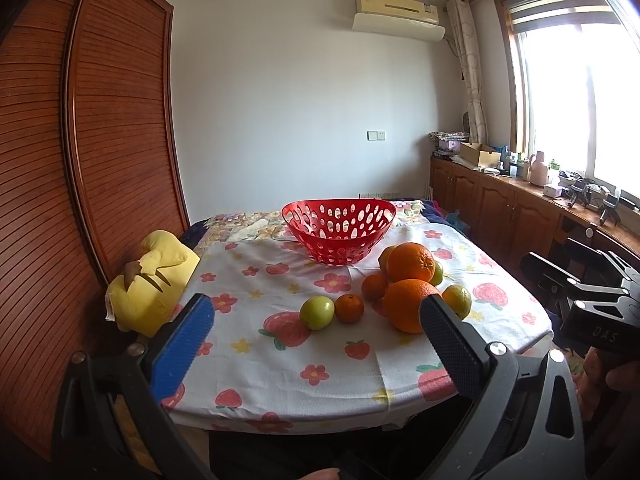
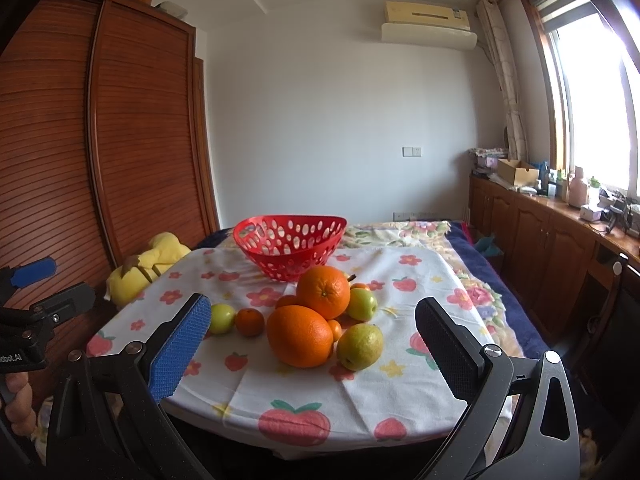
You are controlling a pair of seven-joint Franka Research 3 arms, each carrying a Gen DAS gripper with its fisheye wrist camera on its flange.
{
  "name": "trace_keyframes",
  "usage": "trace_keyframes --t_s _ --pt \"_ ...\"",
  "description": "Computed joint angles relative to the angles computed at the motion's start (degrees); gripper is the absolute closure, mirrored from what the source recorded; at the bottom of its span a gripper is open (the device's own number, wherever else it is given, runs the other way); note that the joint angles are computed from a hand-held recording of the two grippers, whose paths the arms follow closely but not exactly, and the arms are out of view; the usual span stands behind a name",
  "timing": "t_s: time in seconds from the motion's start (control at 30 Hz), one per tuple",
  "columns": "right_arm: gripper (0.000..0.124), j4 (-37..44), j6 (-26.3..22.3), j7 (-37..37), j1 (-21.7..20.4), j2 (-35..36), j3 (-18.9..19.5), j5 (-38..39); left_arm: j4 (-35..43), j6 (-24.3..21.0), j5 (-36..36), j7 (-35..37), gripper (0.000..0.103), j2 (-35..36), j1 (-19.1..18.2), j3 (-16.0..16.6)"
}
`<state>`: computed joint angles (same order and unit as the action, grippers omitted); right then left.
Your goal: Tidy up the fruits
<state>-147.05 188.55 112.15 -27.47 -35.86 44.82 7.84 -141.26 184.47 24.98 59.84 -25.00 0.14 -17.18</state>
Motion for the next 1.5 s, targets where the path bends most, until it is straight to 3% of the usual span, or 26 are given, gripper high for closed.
trace_keyframes --t_s 1.07,1.37,1.5 --pt "0.021 0.2 -0.5 -0.7 0.8 0.3 -1.1 -0.2 -0.3 -0.2 0.0 -0.1 0.0 0.2 -0.3 0.2" --pt "0.021 0.3 -1.1 -0.2 0.3 1.8 -1.2 -1.6 0.0 -0.2 -0.5 0.5 0.0 3.0 -2.3 2.1" --pt "0.021 0.4 -0.9 -0.7 -1.0 3.2 -0.5 -2.4 0.6 0.1 -1.3 2.1 0.0 5.1 -5.1 4.7"
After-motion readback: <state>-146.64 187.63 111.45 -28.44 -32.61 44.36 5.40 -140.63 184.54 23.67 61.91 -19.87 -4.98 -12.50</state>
